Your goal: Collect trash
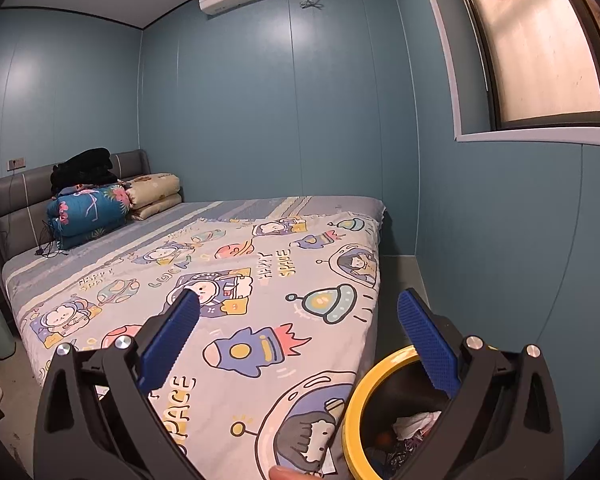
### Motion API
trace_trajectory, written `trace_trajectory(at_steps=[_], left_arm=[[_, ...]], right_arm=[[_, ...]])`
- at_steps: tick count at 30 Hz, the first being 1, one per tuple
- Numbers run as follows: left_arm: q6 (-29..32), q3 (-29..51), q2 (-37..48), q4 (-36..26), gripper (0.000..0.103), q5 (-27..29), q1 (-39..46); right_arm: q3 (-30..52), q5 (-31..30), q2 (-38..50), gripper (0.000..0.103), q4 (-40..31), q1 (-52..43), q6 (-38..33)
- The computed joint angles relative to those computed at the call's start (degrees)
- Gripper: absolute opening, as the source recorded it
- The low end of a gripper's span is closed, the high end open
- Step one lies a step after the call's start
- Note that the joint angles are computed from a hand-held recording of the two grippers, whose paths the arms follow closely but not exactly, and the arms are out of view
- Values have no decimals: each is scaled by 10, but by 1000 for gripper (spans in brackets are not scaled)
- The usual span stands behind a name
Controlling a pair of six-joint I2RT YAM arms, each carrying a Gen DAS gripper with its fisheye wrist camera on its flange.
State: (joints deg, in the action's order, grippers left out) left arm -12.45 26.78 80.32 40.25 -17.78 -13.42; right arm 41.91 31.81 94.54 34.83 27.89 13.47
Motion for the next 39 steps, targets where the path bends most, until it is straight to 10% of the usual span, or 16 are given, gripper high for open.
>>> trace_trajectory(at_steps=[39], left_arm=[[-5,-2,-2,-5,95,14,2]], right_arm=[[10,-3,7,95,-16,-2,8]])
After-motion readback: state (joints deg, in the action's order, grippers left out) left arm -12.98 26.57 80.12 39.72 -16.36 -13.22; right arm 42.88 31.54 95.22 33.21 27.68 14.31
